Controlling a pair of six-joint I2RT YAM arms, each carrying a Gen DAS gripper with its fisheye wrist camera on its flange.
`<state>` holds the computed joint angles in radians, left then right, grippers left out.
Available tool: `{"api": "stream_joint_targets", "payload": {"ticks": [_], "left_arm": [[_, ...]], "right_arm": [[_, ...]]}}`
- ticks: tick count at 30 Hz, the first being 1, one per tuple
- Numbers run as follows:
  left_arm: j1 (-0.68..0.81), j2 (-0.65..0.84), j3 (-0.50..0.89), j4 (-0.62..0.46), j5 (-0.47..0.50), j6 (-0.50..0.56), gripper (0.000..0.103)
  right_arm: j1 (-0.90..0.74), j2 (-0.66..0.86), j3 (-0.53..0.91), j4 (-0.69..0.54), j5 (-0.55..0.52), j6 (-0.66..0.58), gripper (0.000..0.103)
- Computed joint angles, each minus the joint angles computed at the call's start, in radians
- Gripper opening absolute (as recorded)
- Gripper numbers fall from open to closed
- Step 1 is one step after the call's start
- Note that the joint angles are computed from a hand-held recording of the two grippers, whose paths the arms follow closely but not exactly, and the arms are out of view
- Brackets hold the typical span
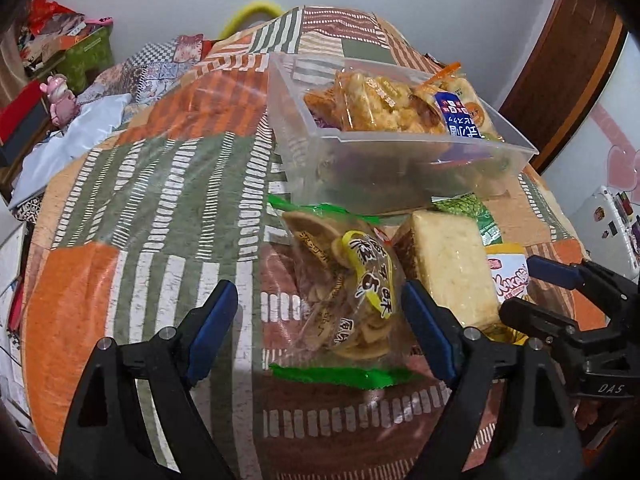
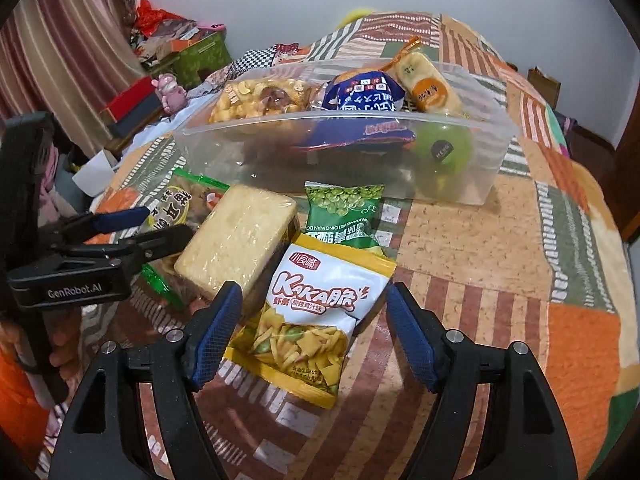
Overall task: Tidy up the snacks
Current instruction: 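Grasp the brown biscuit bag with the left tool while the right tool grasps the yellow Kaka chips bag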
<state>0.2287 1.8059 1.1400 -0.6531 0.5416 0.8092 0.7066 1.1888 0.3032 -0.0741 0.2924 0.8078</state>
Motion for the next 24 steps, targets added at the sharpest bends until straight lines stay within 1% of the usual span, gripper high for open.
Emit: {"api": "stream_joint_targets", "payload": {"ticks": [5,7,9,10,12,13,14,15,17,18,20,24], "left_arm": [[-0.021,0.0,-0.017,0.026,-0.005,-0.009,0.084],[-0.032,0.012,-0.015,0.033,-0.012,-0.021,0.085],[-0.039,0.028,-0.011,0.034,-0.02,-0.035,0.084],[-0.043,0.036,-0.01,0.04,-0.031,-0.04,0.084],[-0.048,0.047,-0.014,0.053,-0.04,-0.048,0.083],[-0.047,0.049,-0.014,0.058,-0.04,-0.046,0.081],[-0.048,0.045,-0.02,0.065,-0.037,-0.043,0.076],[-0.048,0.038,-0.028,0.07,-0.033,-0.037,0.073],[-0.046,0.023,-0.042,0.073,-0.024,-0.018,0.061],[-0.044,0.017,-0.043,0.063,-0.017,-0.004,0.058],[-0.044,0.005,-0.051,0.062,-0.014,-0.001,0.054],[-0.021,0.005,-0.035,0.02,0.009,0.015,0.051]], "right_arm": [[0.017,0.0,-0.015,-0.021,0.005,0.021,0.072],[0.023,0.008,-0.027,-0.003,-0.005,0.028,0.072],[0.04,0.025,-0.02,-0.001,0.017,0.033,0.071],[0.044,0.031,-0.015,-0.001,0.023,0.031,0.069],[0.033,0.031,-0.016,0.018,0.008,0.013,0.057],[0.027,0.031,-0.02,0.031,-0.002,0.005,0.053],[0.021,0.03,-0.023,0.039,-0.013,-0.002,0.047],[0.021,0.035,-0.021,0.04,-0.009,-0.001,0.044],[0.022,0.025,-0.029,0.043,-0.005,-0.001,0.043],[0.025,0.016,-0.034,0.041,-0.002,0.004,0.042],[0.029,0.003,-0.038,0.036,0.002,0.01,0.041],[0.041,-0.047,-0.047,0.004,0.02,0.02,0.04]]}}
